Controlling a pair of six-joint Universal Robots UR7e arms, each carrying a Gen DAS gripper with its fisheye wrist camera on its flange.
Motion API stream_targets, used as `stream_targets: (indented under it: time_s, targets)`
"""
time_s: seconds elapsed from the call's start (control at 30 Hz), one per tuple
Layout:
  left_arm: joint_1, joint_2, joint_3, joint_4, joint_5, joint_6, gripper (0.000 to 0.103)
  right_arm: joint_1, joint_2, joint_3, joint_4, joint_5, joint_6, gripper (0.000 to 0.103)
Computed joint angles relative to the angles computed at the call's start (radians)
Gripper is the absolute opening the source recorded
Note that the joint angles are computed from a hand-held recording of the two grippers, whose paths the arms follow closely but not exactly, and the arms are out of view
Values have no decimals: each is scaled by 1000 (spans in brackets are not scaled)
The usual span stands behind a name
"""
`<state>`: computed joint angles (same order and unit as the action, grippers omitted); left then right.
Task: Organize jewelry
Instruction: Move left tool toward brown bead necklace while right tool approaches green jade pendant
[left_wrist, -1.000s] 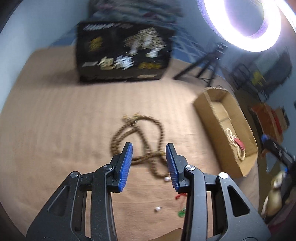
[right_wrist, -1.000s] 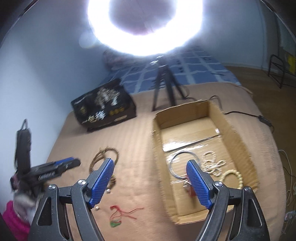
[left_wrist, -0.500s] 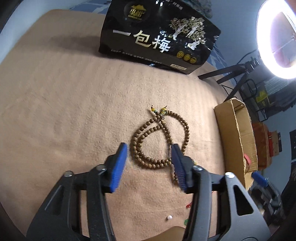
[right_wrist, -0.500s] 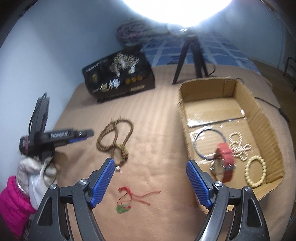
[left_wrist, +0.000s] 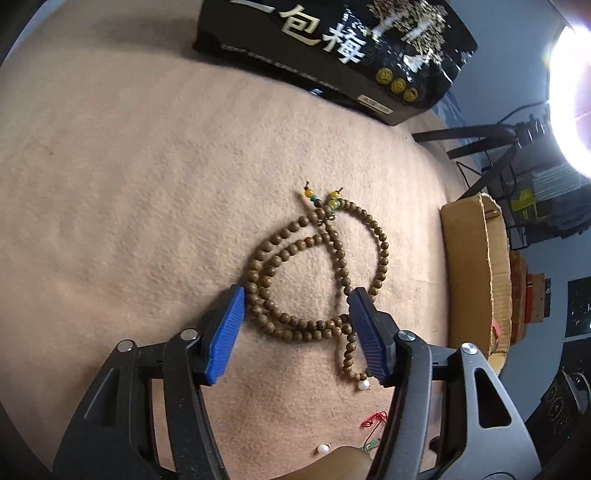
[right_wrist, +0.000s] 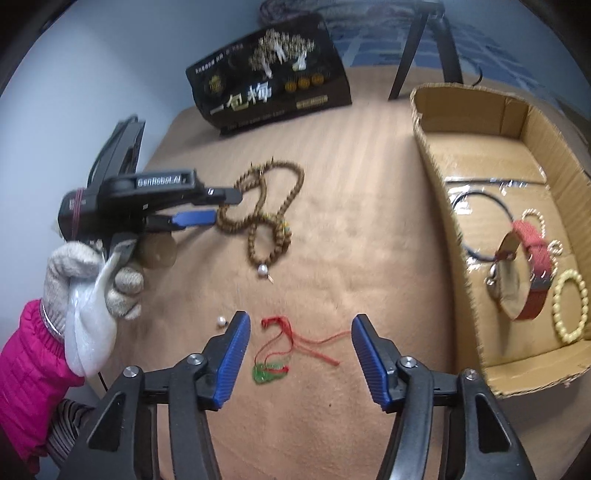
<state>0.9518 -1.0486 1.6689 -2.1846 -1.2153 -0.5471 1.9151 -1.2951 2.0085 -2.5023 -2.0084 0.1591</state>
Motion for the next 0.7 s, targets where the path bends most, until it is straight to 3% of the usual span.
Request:
stream_targets:
  time_s: [0.2,0.43,0.7]
  targets:
    - [-16,19,-1,-10,13,-2,65,-1,16,3,49,19,-12,56]
    - [-57,55,-6,11,89,15,65,7,35,5,75,11,-18,55]
    - [-96,99,-5,7,156,25,82,25,69,5,69,-18,-42,50]
